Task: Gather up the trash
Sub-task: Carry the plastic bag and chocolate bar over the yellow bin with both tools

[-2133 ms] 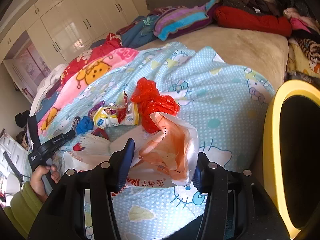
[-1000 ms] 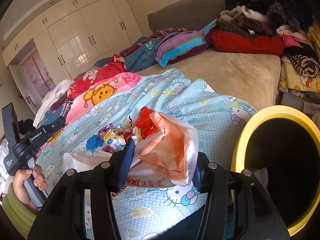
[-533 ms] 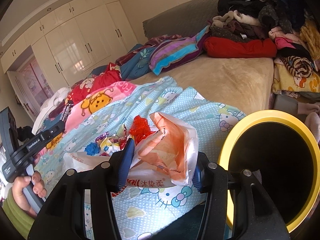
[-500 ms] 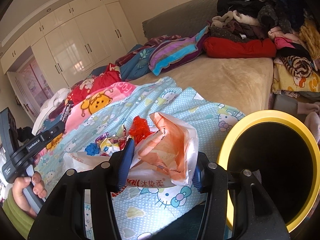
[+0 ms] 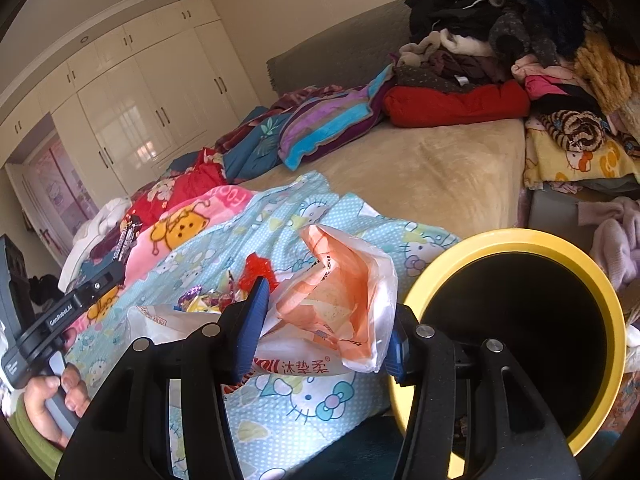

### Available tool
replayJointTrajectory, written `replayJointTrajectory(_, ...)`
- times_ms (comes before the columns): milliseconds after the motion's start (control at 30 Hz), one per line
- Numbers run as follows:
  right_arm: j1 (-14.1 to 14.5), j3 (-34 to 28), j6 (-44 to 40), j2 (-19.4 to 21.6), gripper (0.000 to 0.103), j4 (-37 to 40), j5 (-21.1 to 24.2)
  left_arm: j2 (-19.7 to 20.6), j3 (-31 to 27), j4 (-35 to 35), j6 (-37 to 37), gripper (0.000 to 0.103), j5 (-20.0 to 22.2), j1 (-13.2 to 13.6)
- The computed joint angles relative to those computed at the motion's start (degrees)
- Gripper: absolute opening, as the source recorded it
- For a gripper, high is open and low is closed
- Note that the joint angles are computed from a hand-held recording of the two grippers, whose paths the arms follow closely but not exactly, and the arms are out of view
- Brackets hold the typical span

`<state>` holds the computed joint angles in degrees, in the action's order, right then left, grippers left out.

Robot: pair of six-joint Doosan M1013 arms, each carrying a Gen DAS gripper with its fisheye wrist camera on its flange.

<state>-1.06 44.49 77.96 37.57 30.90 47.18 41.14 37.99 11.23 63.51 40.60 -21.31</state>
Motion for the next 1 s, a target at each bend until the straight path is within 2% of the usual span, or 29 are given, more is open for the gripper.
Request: replayJointTrajectory(1000, -3.04, 0.97, 11.49, -0.36, 0.048, -9.38, -4.92, 4.16, -6.86, -10.32, 14.32, 0.009, 3.83, -2.73)
